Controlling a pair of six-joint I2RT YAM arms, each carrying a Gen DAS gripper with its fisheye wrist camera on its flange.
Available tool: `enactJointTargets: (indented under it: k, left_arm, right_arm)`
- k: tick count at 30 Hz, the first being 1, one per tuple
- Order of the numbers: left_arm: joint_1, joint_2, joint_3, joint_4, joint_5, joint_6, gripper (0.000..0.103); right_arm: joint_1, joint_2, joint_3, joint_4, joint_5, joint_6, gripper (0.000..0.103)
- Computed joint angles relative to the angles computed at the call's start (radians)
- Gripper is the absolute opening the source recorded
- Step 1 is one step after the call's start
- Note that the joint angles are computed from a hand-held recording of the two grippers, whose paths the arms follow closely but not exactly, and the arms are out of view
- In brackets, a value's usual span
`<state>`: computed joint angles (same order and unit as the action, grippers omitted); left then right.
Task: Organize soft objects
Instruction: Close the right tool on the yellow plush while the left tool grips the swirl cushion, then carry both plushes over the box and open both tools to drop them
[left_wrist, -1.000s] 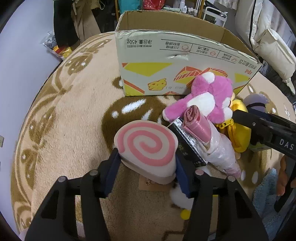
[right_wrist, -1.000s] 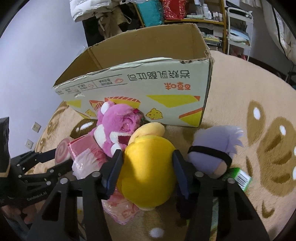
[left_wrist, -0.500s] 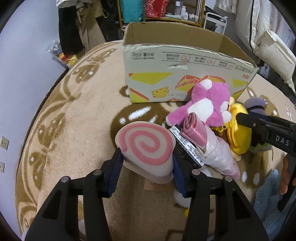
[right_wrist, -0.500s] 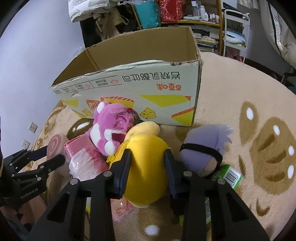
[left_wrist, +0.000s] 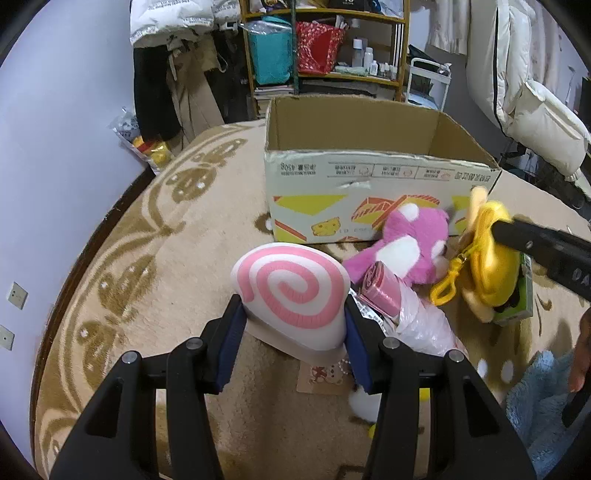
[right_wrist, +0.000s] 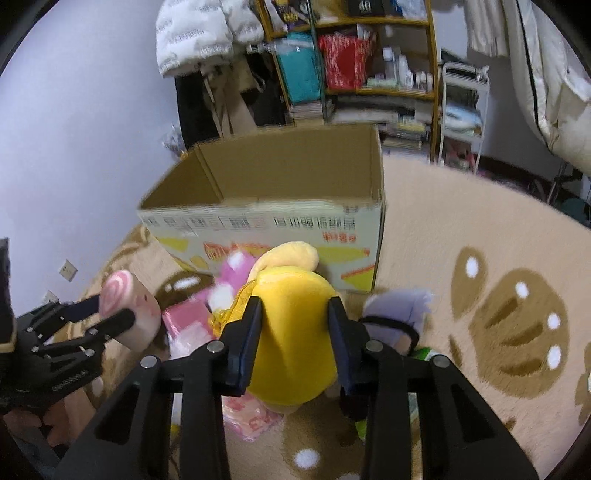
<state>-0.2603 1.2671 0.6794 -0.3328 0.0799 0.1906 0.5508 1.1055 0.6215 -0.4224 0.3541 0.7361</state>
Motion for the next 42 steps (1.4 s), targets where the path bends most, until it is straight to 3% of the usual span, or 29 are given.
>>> enactJointTargets:
  k: [10, 17, 31, 42]
  left_arm:
    - [-0.006, -0.137, -0.034, 0.027, -0.018, -0.001, 0.050]
    - [-0.012, -0.174, 0.024, 0.018, -0.028, -0.007, 0.050]
    - [-0.123, -0.004, 0.295, 0.063, -0.105, -0.063, 0.050]
    - [-0.168, 0.196, 0.398, 0.117, -0.143, -0.067, 0.051]
  right_arm:
    - [0.084, -0.103, 0.068, -0.108, 0.182, 0.023, 0.037]
    - [0.052, -0.155, 0.129, -0.123, 0.222, -0.040, 0.037]
    - [-0.163, 0.004, 0.267, 0.059, 0.104, -0.301, 0.037]
    - [-0.254, 0.124, 0.320, 0.138, 0.010, -0.364, 0.038]
